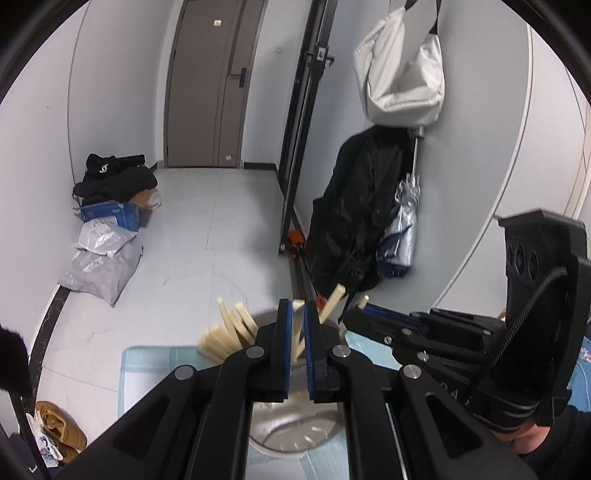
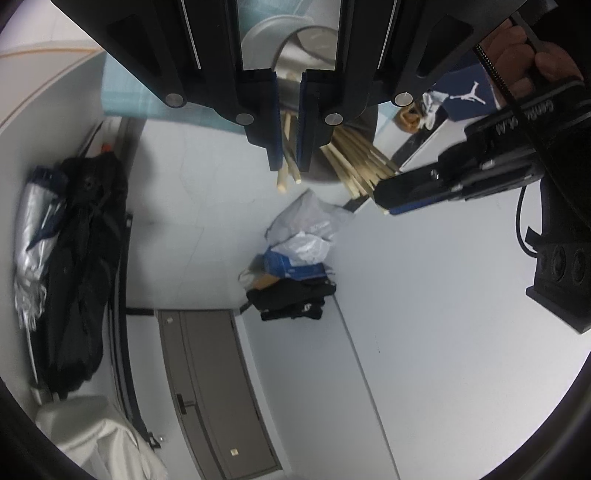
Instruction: Organize utensils
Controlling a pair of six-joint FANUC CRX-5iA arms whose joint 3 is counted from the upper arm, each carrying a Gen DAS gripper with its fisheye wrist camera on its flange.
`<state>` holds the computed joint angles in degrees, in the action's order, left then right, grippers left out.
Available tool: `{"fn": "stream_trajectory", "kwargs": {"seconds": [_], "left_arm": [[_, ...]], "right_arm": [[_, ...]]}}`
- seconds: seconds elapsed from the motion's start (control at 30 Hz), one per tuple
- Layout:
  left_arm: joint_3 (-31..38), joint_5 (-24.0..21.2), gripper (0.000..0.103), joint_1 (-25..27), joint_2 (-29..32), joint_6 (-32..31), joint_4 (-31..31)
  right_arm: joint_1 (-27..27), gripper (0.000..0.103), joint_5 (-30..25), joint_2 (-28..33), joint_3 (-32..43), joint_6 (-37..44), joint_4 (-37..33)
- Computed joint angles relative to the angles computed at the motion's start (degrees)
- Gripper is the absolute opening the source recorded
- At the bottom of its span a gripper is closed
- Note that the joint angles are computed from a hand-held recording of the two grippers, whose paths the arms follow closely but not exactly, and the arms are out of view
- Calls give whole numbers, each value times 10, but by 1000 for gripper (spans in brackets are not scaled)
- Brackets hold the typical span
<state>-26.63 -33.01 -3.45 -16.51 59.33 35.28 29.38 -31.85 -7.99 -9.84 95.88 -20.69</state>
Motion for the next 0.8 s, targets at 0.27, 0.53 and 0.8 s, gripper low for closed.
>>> {"fn": "stream_trajectory", "kwargs": {"seconds": [0.27,0.53,0.8], "left_arm": [[22,-50,4,13,-6,62,-59],[7,-23,58,16,-65,147,-115],[45,-43,90,-13,-105,321,-284]], "right_arm": [[2,10,-11,-18,-18,-23,11],[30,44,31,-81,-84,-118,94],[77,60,83,-155,-170,-292,254]]}}
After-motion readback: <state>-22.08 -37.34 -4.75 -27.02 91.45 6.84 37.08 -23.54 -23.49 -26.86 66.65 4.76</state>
